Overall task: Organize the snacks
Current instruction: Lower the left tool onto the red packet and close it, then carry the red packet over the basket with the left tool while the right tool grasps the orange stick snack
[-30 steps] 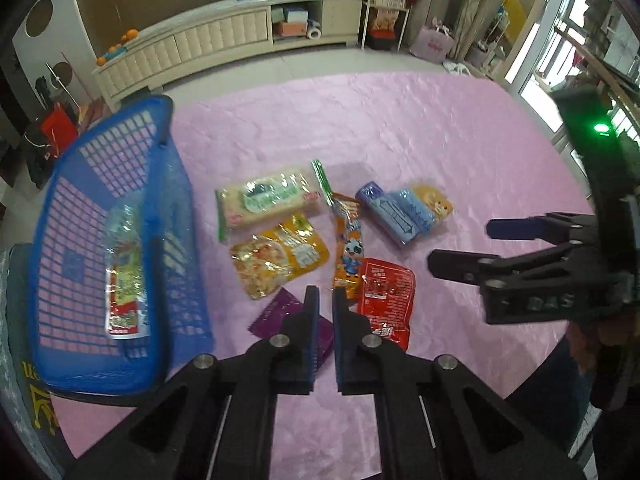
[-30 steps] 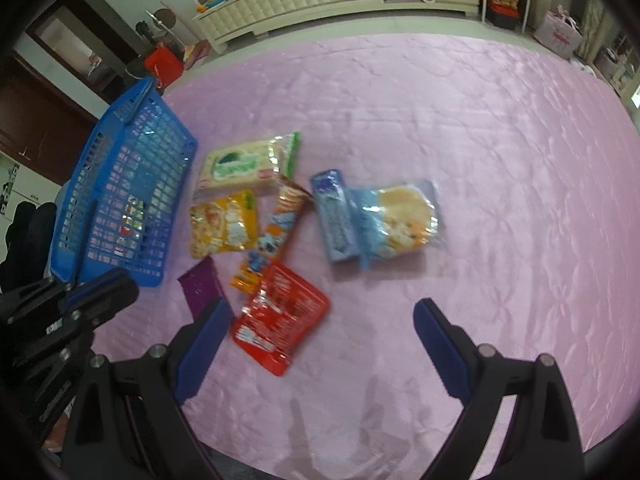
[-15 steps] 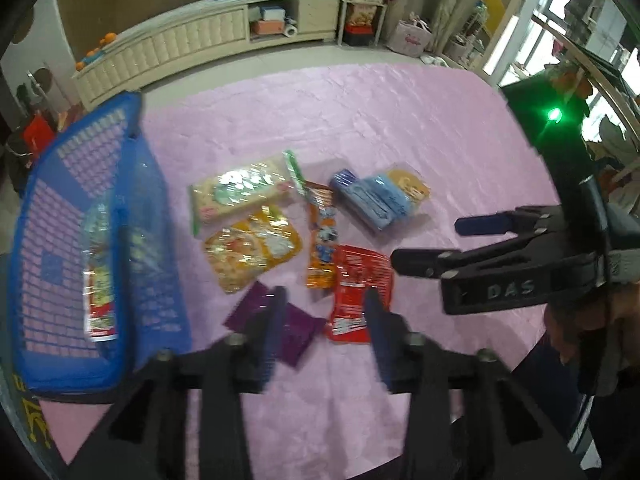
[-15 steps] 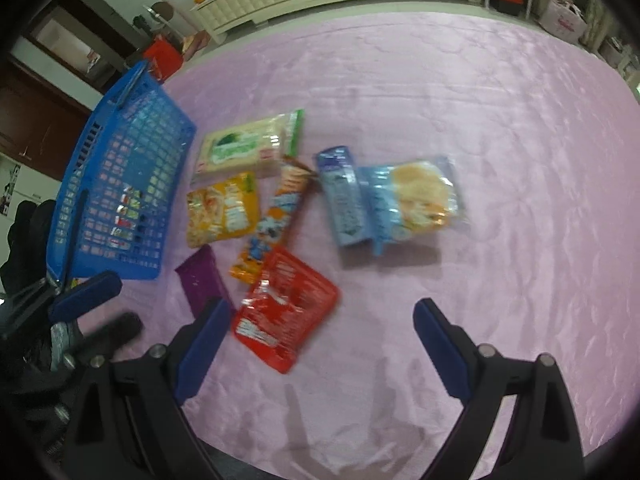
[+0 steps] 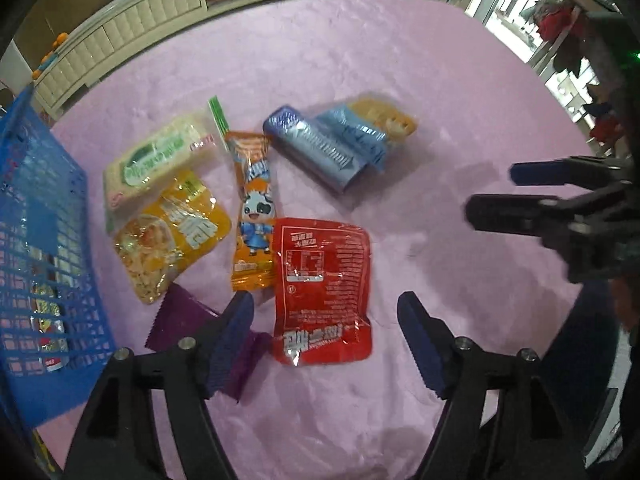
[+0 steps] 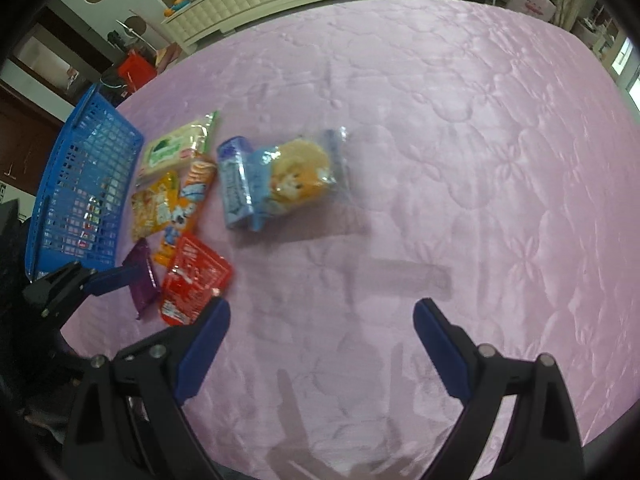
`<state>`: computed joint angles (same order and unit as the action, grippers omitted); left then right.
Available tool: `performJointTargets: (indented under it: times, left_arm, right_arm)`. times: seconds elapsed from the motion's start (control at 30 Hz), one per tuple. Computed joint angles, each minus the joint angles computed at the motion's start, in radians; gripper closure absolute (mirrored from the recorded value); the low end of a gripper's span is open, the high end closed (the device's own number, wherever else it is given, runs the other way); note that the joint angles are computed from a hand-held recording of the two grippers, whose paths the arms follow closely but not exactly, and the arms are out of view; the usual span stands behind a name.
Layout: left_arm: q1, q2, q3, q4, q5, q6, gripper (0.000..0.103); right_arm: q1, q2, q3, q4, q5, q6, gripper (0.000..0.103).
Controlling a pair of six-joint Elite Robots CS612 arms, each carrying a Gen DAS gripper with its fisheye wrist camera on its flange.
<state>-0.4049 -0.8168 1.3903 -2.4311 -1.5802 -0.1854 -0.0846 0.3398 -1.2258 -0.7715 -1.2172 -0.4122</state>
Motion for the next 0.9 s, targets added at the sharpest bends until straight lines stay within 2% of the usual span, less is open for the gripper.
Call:
performJointTargets:
  times: [0.27,0.33,0.37,0.43,0.5,0.67,0.83,0.9]
  left_arm:
    - [-0.011,0.052,-0.063,0.082,0.028,0.029,0.032]
    - [-0.014,0.054,-0.061,0.064,0.036,0.034,0.042]
    - [-0.015,0.054,-0.061,0.059,0.035,0.03,0.052]
    - [-0.017,0.059,-0.074,0.081,0.036,0.01,0.058]
    - [-0.024,0.051,-0.066,0.078,0.054,0.023,0.064]
    - [-0.038,0.035,-0.031,0.029,0.092,-0.003,0.07]
    - [-0.024,0.029,-0.009,-0.017,0.03,-0.061,0.071]
    - [-0.026,0.022,0.003,-0.028,0.036,-0.064,0.071]
  right_arm:
    - [-0.012,0.013,0.001,0.01,0.004,0.007,0.008]
    - [-0.014,0.015,0.001,0.01,0.003,0.01,0.008]
    - [-0.015,0.016,0.0,0.01,0.003,0.013,0.008]
    - [-0.017,0.018,-0.005,0.013,0.004,0.017,0.008]
    - [-0.018,0.02,-0.01,0.019,0.006,0.02,0.008]
    - [-0.014,0.027,-0.033,0.038,0.003,0.016,0.008]
    - [-0.008,0.027,-0.051,0.05,-0.009,0.011,0.008]
    - [-0.01,0.024,-0.053,0.049,-0.013,0.008,0.008]
